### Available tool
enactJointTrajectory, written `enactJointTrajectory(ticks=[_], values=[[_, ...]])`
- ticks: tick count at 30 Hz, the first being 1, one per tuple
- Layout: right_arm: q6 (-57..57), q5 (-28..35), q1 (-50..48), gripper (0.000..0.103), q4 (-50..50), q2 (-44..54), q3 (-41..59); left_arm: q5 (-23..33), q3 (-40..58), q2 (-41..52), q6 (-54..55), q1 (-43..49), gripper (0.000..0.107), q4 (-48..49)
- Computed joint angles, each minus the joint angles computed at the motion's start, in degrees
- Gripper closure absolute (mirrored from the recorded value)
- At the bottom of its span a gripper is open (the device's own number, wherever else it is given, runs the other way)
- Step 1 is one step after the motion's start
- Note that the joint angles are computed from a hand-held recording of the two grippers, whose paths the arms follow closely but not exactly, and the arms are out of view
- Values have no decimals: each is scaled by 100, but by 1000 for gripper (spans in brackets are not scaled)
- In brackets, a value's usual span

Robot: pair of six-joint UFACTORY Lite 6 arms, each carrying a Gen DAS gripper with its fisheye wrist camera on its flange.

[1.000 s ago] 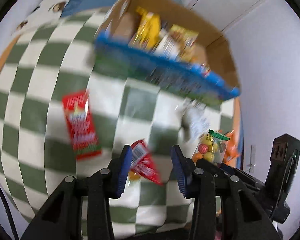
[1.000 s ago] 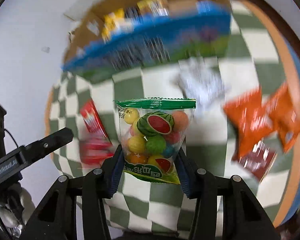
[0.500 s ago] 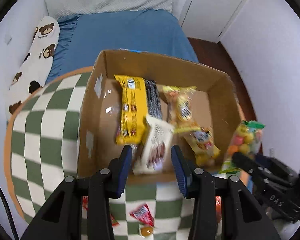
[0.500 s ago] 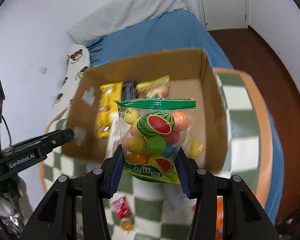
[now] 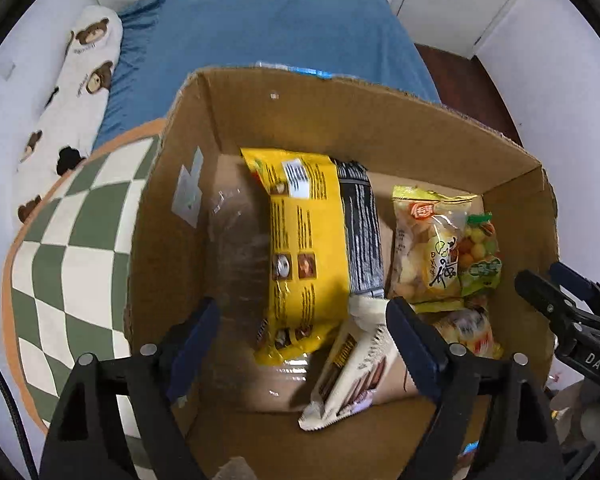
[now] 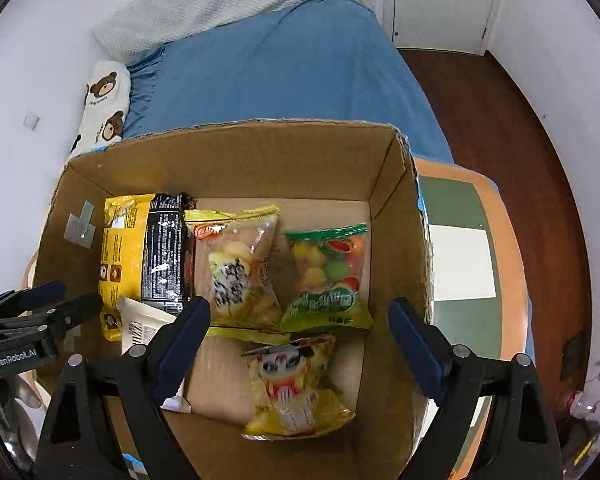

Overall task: Organize snacks
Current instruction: 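Move both tools back from the box toward the table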

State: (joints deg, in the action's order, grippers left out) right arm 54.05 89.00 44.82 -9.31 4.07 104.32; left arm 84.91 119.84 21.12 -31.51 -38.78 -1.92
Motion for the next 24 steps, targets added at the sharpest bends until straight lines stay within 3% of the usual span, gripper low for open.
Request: enactJointTrajectory(ticks=[5, 11, 19, 21, 24], values=[[520, 121, 431, 10, -109, -217, 9, -45, -247, -364, -247, -217, 22, 232], [1870, 726, 2049, 10, -698, -422, 509, 76, -835, -1460, -1193, -1168, 22, 1044], [3796, 1855, 4841, 10, -1506, 15, 1352, -3, -3311, -3790, -3353, -3095, 22, 1286], [4197, 1853, 5257, 10, -1391, -41, 1049, -224, -4215, -4277, -4043, -3592, 22, 1101], [4638, 1290, 5428, 10, -953, -520, -100, -844, -5438, -4887, -4617, -3793, 22, 633]])
